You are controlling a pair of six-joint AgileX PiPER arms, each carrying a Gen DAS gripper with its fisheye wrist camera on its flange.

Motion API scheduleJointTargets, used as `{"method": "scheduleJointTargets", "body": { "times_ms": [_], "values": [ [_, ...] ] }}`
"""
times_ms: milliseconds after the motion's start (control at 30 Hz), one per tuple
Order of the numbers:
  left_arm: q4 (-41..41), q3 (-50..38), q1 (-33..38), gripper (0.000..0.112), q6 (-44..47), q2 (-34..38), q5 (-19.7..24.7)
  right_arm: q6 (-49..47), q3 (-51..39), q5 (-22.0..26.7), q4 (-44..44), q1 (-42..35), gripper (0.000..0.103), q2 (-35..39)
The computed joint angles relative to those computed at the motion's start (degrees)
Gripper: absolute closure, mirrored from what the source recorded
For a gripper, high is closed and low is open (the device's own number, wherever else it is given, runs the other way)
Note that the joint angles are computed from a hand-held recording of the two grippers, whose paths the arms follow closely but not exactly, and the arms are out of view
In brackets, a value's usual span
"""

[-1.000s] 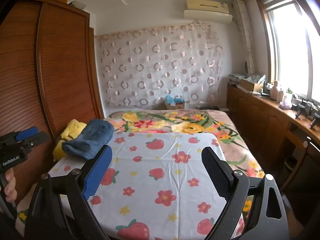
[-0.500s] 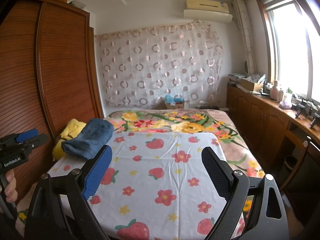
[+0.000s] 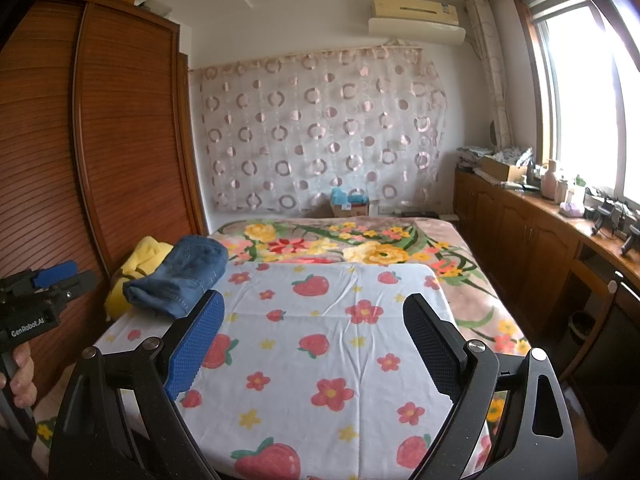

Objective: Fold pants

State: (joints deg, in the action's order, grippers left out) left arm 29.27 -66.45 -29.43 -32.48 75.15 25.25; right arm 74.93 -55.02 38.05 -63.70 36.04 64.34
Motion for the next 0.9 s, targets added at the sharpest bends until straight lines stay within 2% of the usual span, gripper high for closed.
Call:
{"method": "scheduleJointTargets", "body": {
  "times_ms": [900],
  "values": [
    [-1.17,-0.39,0.45,0.059,1.26,0.2,-0.03,-0.81,-0.57,0.18,0.71,-0.07,0.01,0.12]
  ]
}}
